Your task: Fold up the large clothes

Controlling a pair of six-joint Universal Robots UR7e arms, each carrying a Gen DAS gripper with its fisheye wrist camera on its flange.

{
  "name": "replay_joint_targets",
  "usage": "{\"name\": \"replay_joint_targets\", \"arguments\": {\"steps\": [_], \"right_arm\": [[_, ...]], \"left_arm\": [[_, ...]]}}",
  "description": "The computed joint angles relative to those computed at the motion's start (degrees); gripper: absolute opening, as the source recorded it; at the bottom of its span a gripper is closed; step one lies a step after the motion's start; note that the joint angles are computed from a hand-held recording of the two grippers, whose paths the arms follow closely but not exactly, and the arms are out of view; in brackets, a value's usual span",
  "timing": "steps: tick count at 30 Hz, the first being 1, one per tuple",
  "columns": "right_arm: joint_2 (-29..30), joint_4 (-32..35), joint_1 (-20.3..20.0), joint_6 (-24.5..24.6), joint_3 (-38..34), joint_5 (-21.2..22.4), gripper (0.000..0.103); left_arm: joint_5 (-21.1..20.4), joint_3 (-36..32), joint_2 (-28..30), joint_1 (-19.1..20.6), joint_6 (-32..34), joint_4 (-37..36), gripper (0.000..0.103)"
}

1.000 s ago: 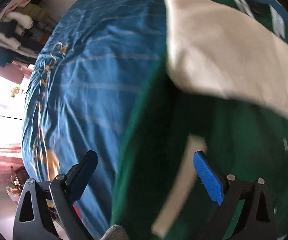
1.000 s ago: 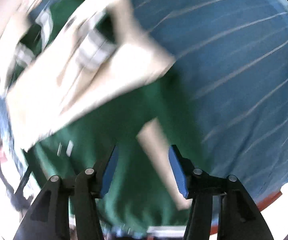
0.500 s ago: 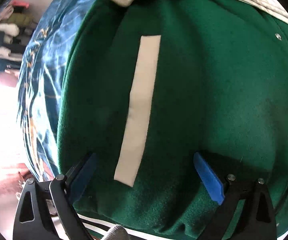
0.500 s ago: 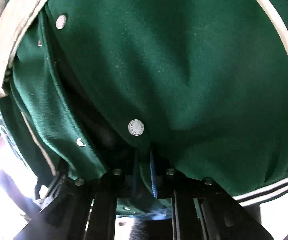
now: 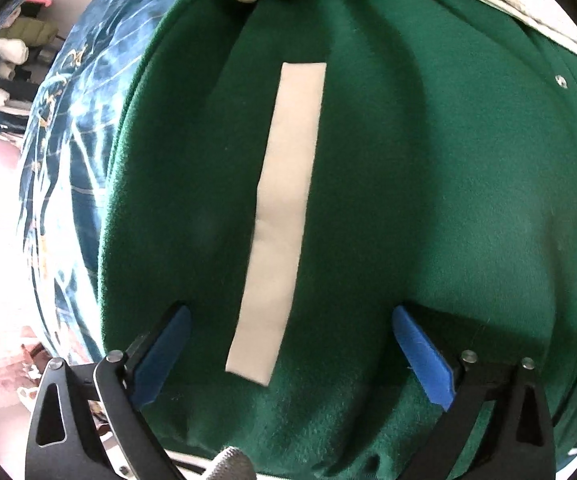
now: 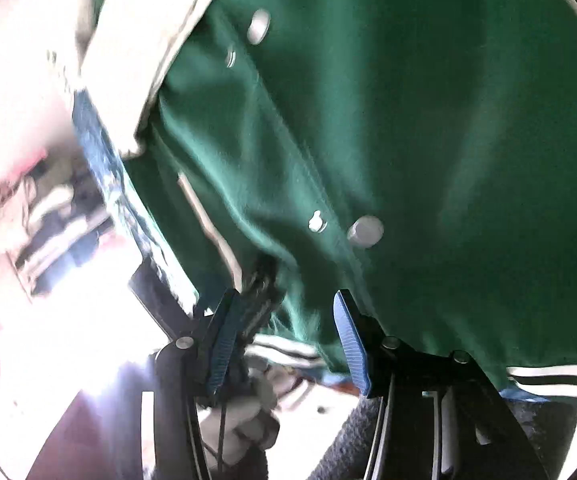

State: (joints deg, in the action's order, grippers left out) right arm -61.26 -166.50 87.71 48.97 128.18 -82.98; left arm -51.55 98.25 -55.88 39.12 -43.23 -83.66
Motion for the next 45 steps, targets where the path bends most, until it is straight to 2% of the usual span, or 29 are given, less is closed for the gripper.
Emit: {"name": "replay_joint_targets", "arguments": {"steps": [3,5,7,8,9,10,11,13,17,19,21,22,23,24,25,26,28,30,32,33,35,38,40,42,44,45], "right_arm": [[7.3,4.6,1.0,1.8,-5.9,-3.4,0.051],[8.0,8.4,0.8,2.2,-7.4,-5.8,0.050],[9.6,8.5,1.7,4.5,-8.8,-7.0,0.050],[10.1,8.5,2.1,4.7,-9.3,-7.1,0.046],[10.5,7.4,1.7,4.1,-9.4,-7.1,0.013],[10.7,7.3,2.0,4.3,-9.8,-8.0,0.010],[9.0,9.5,1.4,2.3,-9.9,-8.0,0.009],[6.6,17.1,2.1,-0.5,-12.9,-11.8,0.008],[4.0,22.2,4.1,0.6,-13.8,-16.0,0.008],[4.5,24.2,3.7,1.4,-14.4,-17.2,0.008],[6.7,27.6,2.2,0.2,-17.0,-14.0,0.010],[7.2,29.4,2.0,-0.1,-18.3,-13.4,0.015],[7.4,30.3,2.0,-0.5,-19.2,-12.7,0.022],[6.9,30.1,2.5,-1.3,-19.9,-12.4,0.036],[6.1,28.9,2.7,-1.8,-20.0,-13.0,0.043],[4.9,27.5,3.3,-1.7,-19.6,-14.3,0.055],[1.8,26.0,5.0,-1.0,-19.5,-20.2,0.057],[-0.6,28.5,6.1,1.0,-20.6,-28.3,0.057],[-1.9,34.2,7.0,4.3,-22.8,-36.9,0.057],[-2.2,38.9,6.7,6.1,-24.3,-41.9,0.057],[-3.3,44.0,5.3,8.7,-25.4,-46.6,0.057],[-3.6,44.9,2.6,8.5,-25.7,-49.6,0.057],[-3.0,43.9,1.3,8.2,-25.7,-50.7,0.057],[-2.4,40.4,0.1,5.7,-24.9,-50.7,0.053],[-1.8,37.8,-0.7,5.6,-23.8,-50.2,0.051],[-1.7,36.6,-0.9,6.0,-23.2,-51.5,0.051]], "left_arm": [[-0.7,1.6,-1.1,0.7,-1.2,-4.3,0.103],[-2.2,2.2,-1.7,1.4,-1.5,-6.6,0.103],[-3.6,1.4,-1.5,2.3,-0.2,-6.6,0.103],[-4.2,0.8,-1.3,2.5,0.1,-6.1,0.103],[-4.6,0.1,-1.2,2.7,-0.1,-5.3,0.103],[-5.0,-1.1,-0.9,2.8,-0.8,-3.5,0.103],[-5.0,-2.3,-0.7,2.9,-1.2,-1.7,0.103],[-4.3,-3.8,-1.8,1.6,-2.8,1.4,0.103],[-2.6,-4.7,-4.4,-0.5,-3.0,4.0,0.103],[-1.6,-5.7,-4.1,-0.6,-4.1,7.0,0.103],[-0.4,-7.0,-2.9,0.0,-5.5,9.8,0.103],[0.9,-8.1,-2.3,0.7,-5.6,10.9,0.103],[2.9,-9.6,-0.9,1.2,-5.8,11.2,0.103],[5.0,-10.3,-0.3,1.8,-5.1,10.7,0.103],[7.6,-11.3,0.6,2.2,-4.3,10.3,0.103],[10.8,-12.6,2.1,2.5,-3.7,10.2,0.103],[17.9,-15.9,6.2,3.6,-1.5,10.2,0.103],[22.6,-19.8,10.4,4.7,-2.1,12.8,0.103],[28.2,-24.2,14.9,6.4,-4.5,16.5,0.103],[29.7,-26.3,16.6,7.4,-5.1,18.2,0.103],[30.0,-30.6,20.0,9.2,-8.4,23.2,0.103],[29.3,-31.5,20.1,10.1,-11.2,23.1,0.103],[28.3,-31.7,19.5,10.8,-11.8,21.8,0.103],[27.6,-31.6,19.3,10.7,-13.3,21.6,0.103],[27.7,-32.1,19.5,10.9,-14.0,22.3,0.103],[27.5,-32.7,20.1,10.6,-14.3,22.7,0.103]]}}
